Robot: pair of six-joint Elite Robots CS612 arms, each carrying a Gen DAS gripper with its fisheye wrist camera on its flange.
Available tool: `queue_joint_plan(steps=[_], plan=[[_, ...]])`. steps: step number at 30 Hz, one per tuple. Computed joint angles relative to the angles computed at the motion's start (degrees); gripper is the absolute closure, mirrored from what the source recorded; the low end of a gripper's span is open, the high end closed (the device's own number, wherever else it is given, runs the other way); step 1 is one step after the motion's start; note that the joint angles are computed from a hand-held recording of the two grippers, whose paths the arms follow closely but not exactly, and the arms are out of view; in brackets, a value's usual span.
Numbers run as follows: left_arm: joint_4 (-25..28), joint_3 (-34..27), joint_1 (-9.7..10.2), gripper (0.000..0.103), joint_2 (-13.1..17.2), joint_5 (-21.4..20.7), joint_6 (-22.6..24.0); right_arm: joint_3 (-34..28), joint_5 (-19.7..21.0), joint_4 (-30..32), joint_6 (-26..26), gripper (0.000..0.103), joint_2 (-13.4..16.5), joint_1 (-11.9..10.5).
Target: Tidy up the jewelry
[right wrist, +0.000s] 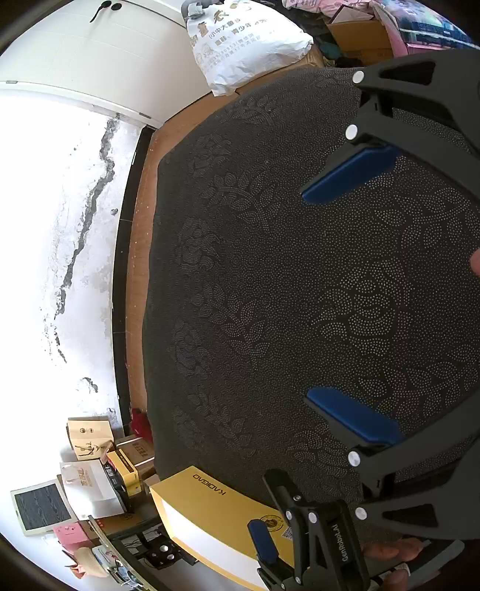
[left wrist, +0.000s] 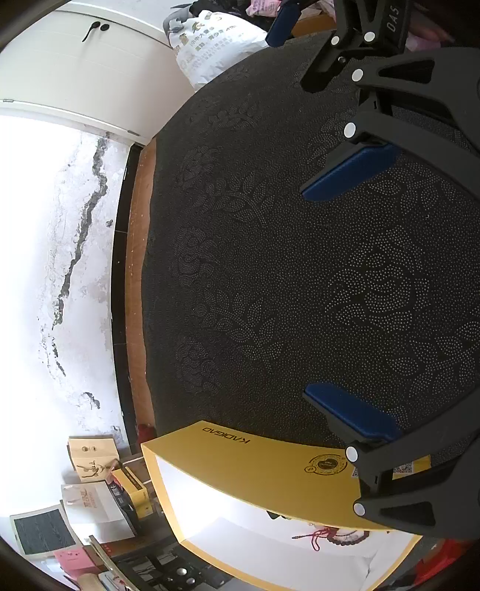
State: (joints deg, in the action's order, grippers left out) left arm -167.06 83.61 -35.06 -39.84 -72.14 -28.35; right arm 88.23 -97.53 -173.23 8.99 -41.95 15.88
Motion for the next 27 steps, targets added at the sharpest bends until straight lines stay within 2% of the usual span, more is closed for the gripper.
queue_joint_plan(steps=[27], plan=[[0.93,-0.16,0.22,0.007,-0.07,-0.75,-0.27,0.0,-0.27,-0.44,0.35,0.007,0.05,0.2]])
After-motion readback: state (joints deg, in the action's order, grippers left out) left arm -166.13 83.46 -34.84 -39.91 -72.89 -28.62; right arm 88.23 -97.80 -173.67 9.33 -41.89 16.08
